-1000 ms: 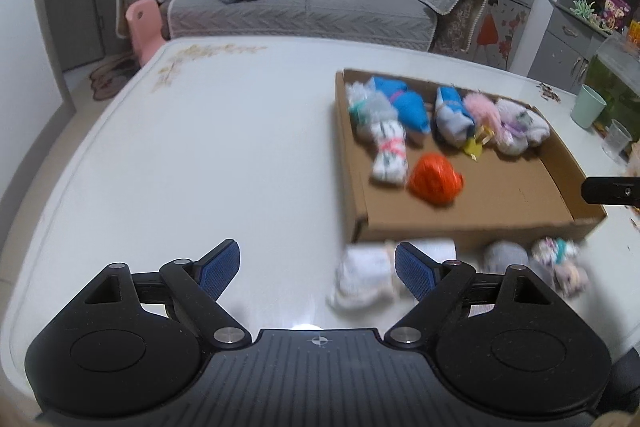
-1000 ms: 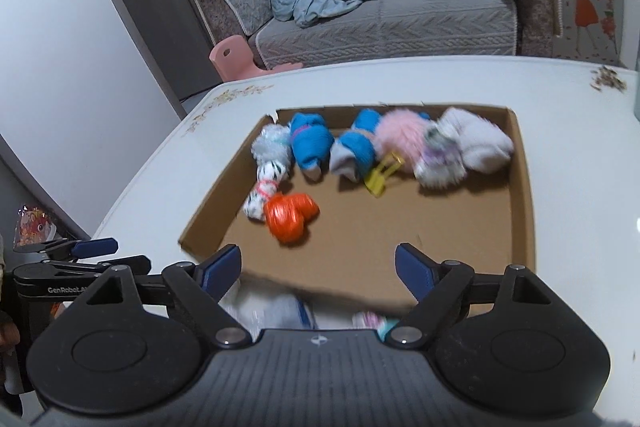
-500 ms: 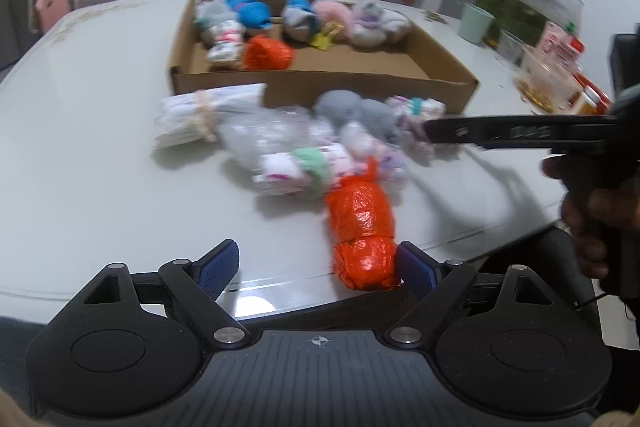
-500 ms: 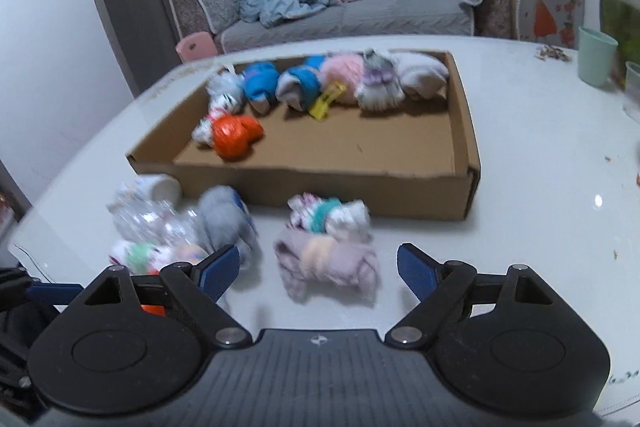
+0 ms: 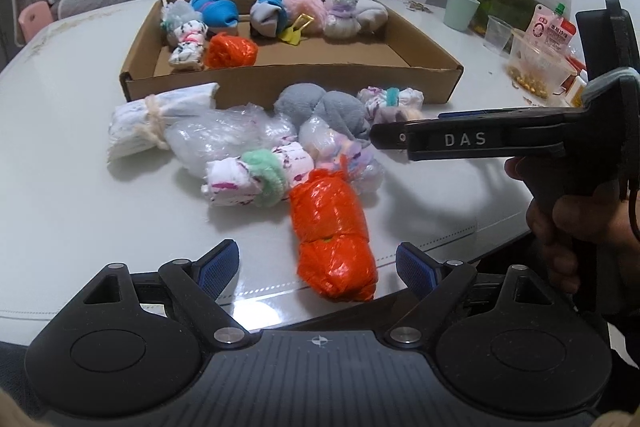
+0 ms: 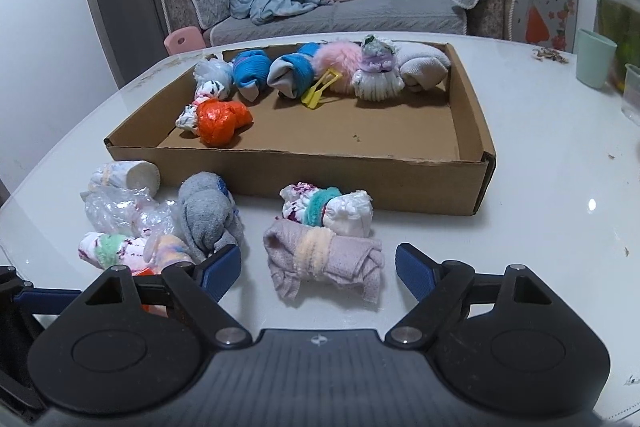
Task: Organize objects
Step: 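Grasp the second orange wrapped ball with the left tool while the right tool grasps the lilac sock bundle, then carry the orange ball and lilac bundle into the tray and lower them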
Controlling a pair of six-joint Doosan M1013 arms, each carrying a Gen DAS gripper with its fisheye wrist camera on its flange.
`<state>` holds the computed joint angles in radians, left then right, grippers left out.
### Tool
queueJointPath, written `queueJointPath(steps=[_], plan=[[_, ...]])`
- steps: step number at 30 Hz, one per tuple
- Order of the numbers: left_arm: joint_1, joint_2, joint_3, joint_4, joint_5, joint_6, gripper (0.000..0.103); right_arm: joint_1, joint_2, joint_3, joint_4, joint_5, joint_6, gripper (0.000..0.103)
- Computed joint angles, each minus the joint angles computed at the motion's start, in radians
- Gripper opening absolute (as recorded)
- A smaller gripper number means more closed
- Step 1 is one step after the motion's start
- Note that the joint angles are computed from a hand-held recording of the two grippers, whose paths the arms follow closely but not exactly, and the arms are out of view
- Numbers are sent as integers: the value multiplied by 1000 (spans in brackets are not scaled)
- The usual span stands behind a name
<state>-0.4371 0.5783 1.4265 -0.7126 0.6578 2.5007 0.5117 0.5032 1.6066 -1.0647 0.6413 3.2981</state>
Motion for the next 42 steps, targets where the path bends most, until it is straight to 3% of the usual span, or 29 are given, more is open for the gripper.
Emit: queueJointPath(steps=[3, 5, 8, 10, 11, 23, 32, 42], plan=[[-2, 2, 0, -17, -1, 21, 83, 2, 2, 0, -7, 12, 19, 78], [-3, 2, 3, -28, -4, 42, 78, 3, 4, -1, -15, 14, 36, 69], [-5, -4, 14, -42, -17, 81, 62, 9, 8, -3, -28, 32, 34, 60], [-5, -6, 17, -50, -17, 94, 46, 11, 6, 2, -47, 28, 46, 57], [-5, -6, 17, -54, -17, 97, 43, 12, 5, 4, -53, 28, 48, 56], [5, -9, 11, -52, 20, 91, 40, 25, -26, 50, -128, 60, 119, 56], [20, -28, 1, -122, 10, 144, 40, 21, -59, 72, -190, 85, 149, 56], [28, 2, -146, -164, -19, 121, 40, -4, -92, 52, -301, 101, 122, 56]])
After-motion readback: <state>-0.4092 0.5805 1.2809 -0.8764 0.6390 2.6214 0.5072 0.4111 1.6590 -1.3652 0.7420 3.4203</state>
